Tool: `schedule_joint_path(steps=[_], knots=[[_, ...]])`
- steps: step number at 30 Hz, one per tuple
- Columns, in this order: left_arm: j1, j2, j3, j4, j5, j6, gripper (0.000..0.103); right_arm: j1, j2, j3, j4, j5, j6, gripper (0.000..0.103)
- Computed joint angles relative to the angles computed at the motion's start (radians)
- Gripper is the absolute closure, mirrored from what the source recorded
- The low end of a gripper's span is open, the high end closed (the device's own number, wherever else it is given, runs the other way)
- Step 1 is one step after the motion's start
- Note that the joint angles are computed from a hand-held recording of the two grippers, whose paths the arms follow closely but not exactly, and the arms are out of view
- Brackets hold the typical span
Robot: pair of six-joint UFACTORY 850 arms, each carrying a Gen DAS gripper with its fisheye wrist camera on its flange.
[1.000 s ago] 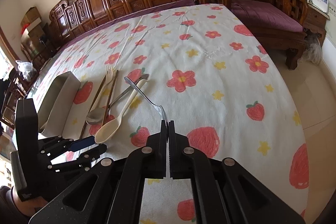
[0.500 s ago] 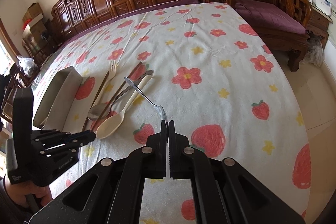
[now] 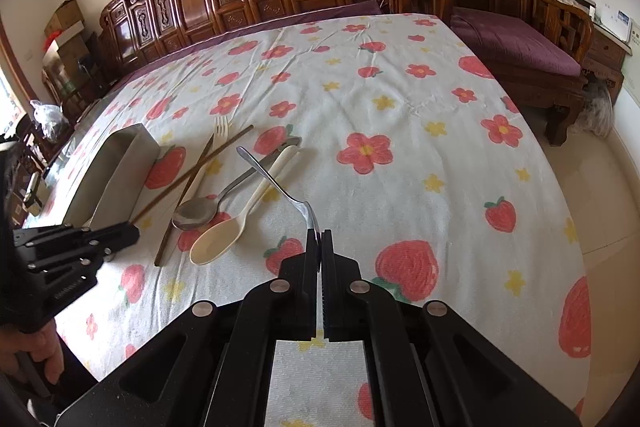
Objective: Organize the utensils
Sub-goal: 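Grasp a wooden chopstick with the left gripper while the right gripper holds the metal spoon, then carry the wooden chopstick over the grey tray and open the left gripper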
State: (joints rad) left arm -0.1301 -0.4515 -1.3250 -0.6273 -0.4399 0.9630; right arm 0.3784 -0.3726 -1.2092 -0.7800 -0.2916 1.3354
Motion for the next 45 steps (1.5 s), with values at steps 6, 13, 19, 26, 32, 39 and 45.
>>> schedule_joint_path(steps=[6,13,19,26,32,39,45], knots=[[0.008,0.009,0.006,-0.015,0.003,0.042,0.100,0.009,-0.010,-0.009,0.016,-0.006,-0.025,0.101],[0.032,0.049,0.032,-0.127,0.011,0.179,0.100,0.023,-0.006,-0.010,-0.058,-0.035,0.038,0.101],[0.069,0.069,0.030,-0.198,-0.002,0.252,0.100,0.037,-0.003,-0.020,-0.101,-0.060,0.081,0.101],[0.123,0.071,0.012,-0.241,-0.009,0.287,0.100,0.066,-0.030,-0.071,-0.102,-0.089,0.091,0.101],[0.178,0.054,-0.013,-0.243,-0.007,0.287,0.100,0.101,-0.090,-0.169,-0.056,-0.102,0.039,0.101],[0.220,0.029,-0.032,-0.227,0.003,0.269,0.100,0.141,-0.184,-0.322,0.027,-0.132,-0.072,0.101],[0.246,0.026,-0.027,-0.277,0.001,0.311,0.100,0.159,-0.239,-0.414,0.094,-0.151,-0.154,0.101]])
